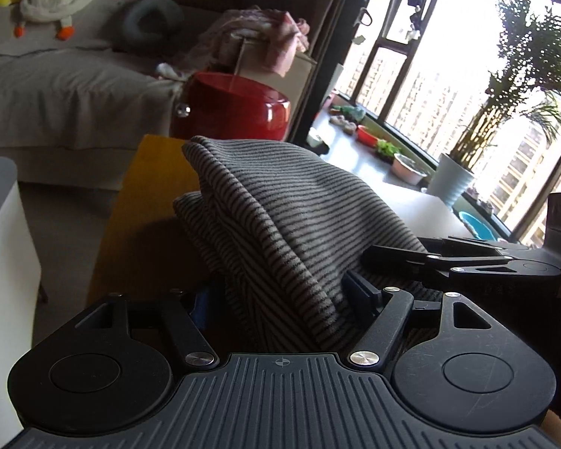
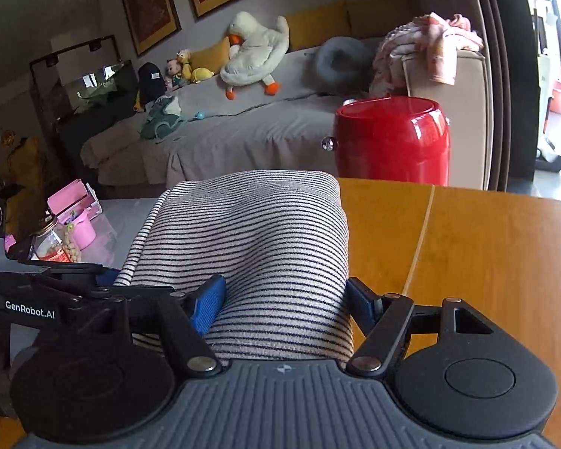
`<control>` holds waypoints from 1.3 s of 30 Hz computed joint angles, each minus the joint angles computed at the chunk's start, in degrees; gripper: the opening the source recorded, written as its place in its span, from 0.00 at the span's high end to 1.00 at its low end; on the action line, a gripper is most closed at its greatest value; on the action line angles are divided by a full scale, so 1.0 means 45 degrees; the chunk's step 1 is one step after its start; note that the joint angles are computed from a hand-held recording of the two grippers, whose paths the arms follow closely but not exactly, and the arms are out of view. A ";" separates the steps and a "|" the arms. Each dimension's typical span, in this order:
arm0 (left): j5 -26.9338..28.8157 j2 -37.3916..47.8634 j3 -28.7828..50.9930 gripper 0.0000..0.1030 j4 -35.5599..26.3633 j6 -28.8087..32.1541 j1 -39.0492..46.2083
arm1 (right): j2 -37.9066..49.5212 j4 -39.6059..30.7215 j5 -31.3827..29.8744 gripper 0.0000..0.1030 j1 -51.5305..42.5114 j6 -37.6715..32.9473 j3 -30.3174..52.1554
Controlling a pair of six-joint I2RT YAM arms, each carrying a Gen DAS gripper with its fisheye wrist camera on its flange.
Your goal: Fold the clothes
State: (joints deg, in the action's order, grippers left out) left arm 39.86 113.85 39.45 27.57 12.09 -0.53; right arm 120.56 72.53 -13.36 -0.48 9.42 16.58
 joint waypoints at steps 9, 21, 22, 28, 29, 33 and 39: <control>0.0799 0.1844 0.2406 0.23 -0.0477 -0.1406 0.0485 | 0.1192 -0.0647 -0.1318 0.29 -0.0756 0.0999 0.1897; 0.0962 0.1849 0.2492 0.22 -0.0520 -0.1597 0.0555 | 0.0896 -0.0301 -0.0051 0.27 -0.0142 0.0661 0.1363; 0.0927 0.1664 0.2456 0.22 -0.0639 -0.1569 0.0564 | 0.0849 -0.0193 0.0138 0.24 -0.0070 0.0520 0.1233; 0.1056 0.0035 0.1563 0.33 0.0820 -0.2471 0.0621 | 0.0777 0.0607 0.1202 0.22 0.0516 -0.0298 0.0614; 0.1132 -0.0131 0.1495 0.34 0.1365 -0.2842 0.0546 | 0.0781 0.0687 0.1436 0.22 0.0657 -0.0373 0.0579; 0.1309 0.0482 0.3097 0.33 0.0427 -0.3100 -0.0125 | 0.0576 0.1055 0.1835 0.22 0.0927 -0.0693 0.0101; 0.0127 0.2841 0.5401 0.40 -0.0791 -0.2720 -0.0438 | -0.1263 0.2290 0.1715 0.30 0.1534 -0.1686 -0.1691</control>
State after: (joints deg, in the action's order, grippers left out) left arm 40.43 126.63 63.76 24.02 -0.15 -2.50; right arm 114.88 82.84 -5.64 6.43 1.83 8.97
